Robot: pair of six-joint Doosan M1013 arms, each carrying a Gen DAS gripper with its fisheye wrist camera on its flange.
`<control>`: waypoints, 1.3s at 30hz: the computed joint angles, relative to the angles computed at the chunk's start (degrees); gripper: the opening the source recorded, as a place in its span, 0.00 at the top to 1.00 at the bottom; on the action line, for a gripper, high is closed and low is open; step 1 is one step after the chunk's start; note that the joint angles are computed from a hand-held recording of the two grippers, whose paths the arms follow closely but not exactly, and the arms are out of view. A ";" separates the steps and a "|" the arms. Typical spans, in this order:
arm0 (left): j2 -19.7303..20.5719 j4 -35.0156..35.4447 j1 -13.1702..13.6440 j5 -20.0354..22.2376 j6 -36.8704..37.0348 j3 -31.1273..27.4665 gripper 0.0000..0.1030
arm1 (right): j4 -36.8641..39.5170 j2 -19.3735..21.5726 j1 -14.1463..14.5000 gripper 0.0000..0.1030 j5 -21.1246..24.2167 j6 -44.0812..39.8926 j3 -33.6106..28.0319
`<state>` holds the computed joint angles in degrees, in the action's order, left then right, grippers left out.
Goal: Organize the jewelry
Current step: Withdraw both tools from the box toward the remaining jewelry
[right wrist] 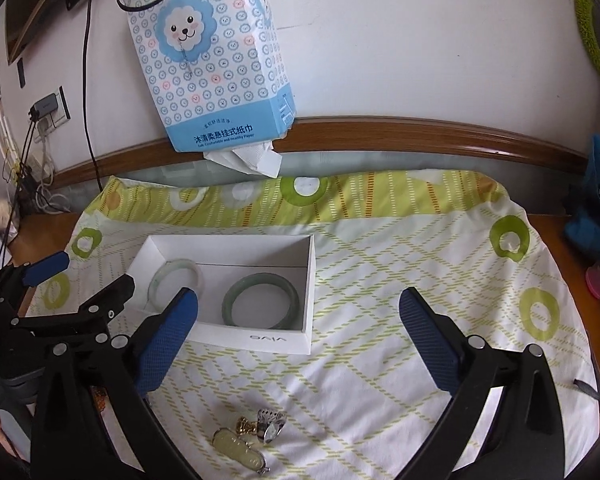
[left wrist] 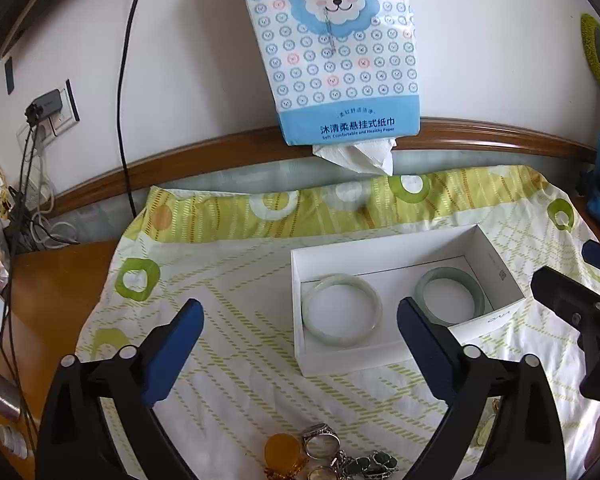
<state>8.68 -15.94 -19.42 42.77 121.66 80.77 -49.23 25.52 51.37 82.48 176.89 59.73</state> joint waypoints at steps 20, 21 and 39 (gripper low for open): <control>-0.64 2.21 -0.50 -1.28 -1.86 1.16 0.06 | 3.17 0.84 0.09 0.06 -0.25 -2.66 -0.99; -0.62 2.30 -0.53 -1.21 -1.94 1.14 0.06 | 3.34 0.80 0.01 0.06 -0.15 -2.53 -0.90; -0.52 4.73 -0.99 -2.17 -3.55 1.63 0.06 | 4.84 1.01 -0.76 0.06 1.37 -1.84 -0.27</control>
